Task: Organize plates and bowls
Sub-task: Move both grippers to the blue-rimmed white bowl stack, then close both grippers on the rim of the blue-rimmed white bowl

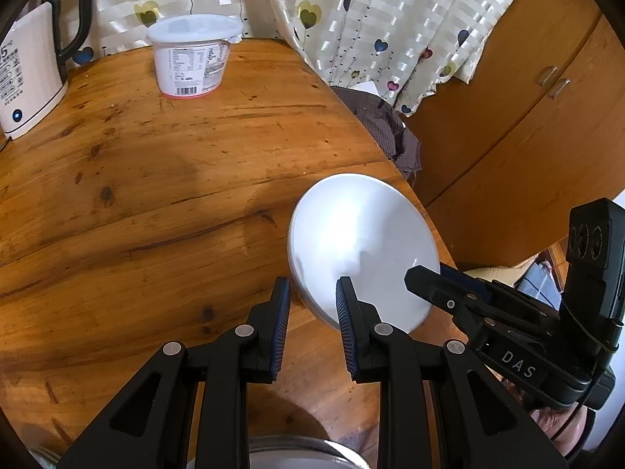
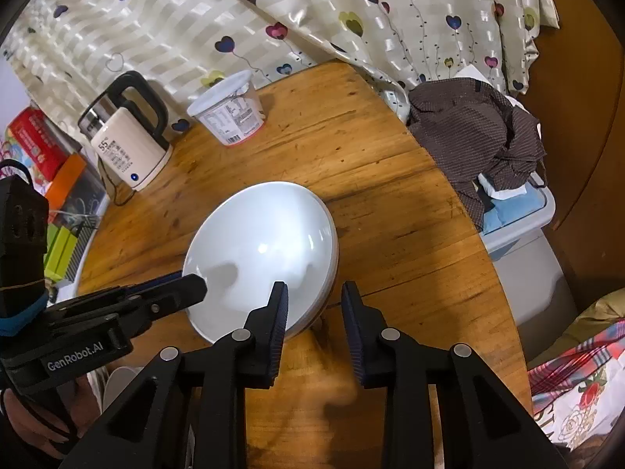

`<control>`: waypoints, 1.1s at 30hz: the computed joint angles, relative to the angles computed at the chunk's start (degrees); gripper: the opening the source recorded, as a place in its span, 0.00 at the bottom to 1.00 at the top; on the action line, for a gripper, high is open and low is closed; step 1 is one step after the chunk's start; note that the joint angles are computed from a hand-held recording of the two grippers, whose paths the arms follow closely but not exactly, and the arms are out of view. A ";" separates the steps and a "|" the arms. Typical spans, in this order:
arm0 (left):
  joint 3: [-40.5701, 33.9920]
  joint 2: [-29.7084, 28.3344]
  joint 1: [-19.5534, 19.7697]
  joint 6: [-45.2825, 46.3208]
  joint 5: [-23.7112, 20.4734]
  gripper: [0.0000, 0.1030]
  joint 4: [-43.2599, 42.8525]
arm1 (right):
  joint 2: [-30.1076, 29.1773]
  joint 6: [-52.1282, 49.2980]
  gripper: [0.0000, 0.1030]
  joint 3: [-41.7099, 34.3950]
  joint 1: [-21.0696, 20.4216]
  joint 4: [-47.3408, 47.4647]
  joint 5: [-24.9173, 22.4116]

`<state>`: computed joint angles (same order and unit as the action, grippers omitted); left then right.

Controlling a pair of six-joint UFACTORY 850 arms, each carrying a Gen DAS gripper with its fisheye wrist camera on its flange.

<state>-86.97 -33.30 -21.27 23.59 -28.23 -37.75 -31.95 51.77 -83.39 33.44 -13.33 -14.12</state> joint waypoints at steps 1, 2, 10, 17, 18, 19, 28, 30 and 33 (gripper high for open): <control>-0.14 -0.16 -0.02 -0.01 -0.05 0.24 0.03 | -0.09 -0.28 0.25 -0.11 -0.02 0.23 -0.01; -0.34 -0.35 -0.13 -0.44 0.09 0.24 0.50 | -0.22 -0.73 0.24 -0.27 -0.05 0.60 -0.04; -0.85 -0.77 -0.20 -0.91 0.19 0.24 1.14 | -0.52 -0.17 0.24 -0.71 -0.07 -0.28 -0.42; -0.30 -0.23 -0.58 -1.30 1.31 0.24 2.22 | -0.59 0.60 0.24 -0.93 0.08 -1.08 -0.93; -0.09 -0.02 -0.69 -1.49 1.58 0.24 2.50 | -0.53 0.76 0.24 -0.87 0.08 -1.25 -0.84; 0.13 0.21 -0.82 -1.72 2.00 0.24 3.04 | -0.47 0.92 0.24 -0.76 0.12 -1.42 -0.71; 1.66 1.45 -1.05 -2.28 2.82 0.24 3.71 | 0.66 5.93 0.24 0.15 0.91 -6.75 -0.63; 2.11 1.83 -1.07 -1.86 3.10 0.24 3.37 | 0.87 6.50 0.24 0.33 1.03 -7.35 -0.70; 2.78 2.36 -0.91 -0.01 3.63 0.24 1.54 | 1.03 7.25 0.24 0.41 1.16 -8.14 -0.84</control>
<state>-84.19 -30.94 -22.18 23.58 -24.60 -36.22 -30.92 59.02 -82.97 34.59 -21.47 -14.96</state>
